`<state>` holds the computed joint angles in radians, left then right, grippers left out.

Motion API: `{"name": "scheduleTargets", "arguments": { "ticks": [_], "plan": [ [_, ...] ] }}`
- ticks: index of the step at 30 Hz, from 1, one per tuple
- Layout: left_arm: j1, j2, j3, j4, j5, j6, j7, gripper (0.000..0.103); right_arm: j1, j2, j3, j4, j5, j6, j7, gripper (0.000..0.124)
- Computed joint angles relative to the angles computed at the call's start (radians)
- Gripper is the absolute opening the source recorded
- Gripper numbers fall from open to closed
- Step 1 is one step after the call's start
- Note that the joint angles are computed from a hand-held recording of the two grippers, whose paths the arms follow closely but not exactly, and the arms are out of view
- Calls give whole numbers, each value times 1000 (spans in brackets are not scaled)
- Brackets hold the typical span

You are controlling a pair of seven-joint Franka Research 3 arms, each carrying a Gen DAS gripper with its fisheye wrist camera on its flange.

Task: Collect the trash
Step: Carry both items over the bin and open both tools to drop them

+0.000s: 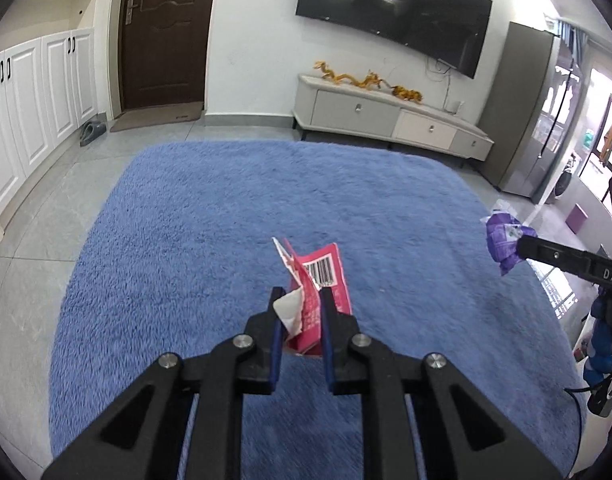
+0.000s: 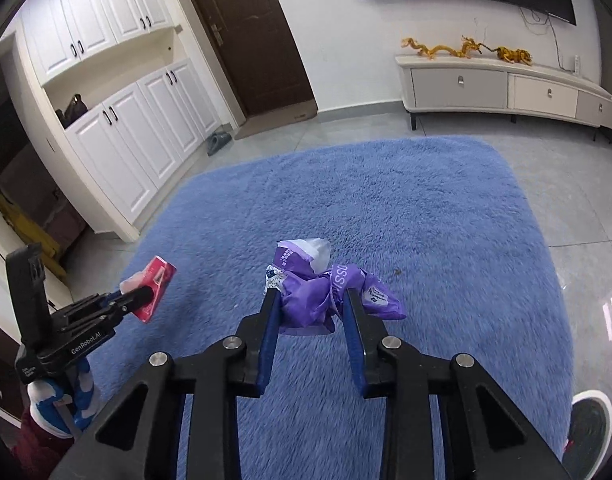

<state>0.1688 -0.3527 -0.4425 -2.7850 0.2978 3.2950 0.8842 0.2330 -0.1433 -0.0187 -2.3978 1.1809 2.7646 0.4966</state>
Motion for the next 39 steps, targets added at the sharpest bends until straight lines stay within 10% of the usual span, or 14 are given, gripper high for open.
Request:
{"name": "scheduleTargets", "arguments": {
  "ticks": [13, 25, 39],
  "plan": [
    [-257, -149, 140, -68, -9, 8, -43, 15, 22, -361, -69, -256, 12, 25, 3, 30],
    [-373, -106, 98, 72, 16, -20, -68, 15, -96, -684, -206, -450, -208, 38, 134, 30],
    [-437, 315, -45, 559, 211, -186, -111, 15, -273, -711, -428, -460, -358, 94, 156, 31]
  ]
}}
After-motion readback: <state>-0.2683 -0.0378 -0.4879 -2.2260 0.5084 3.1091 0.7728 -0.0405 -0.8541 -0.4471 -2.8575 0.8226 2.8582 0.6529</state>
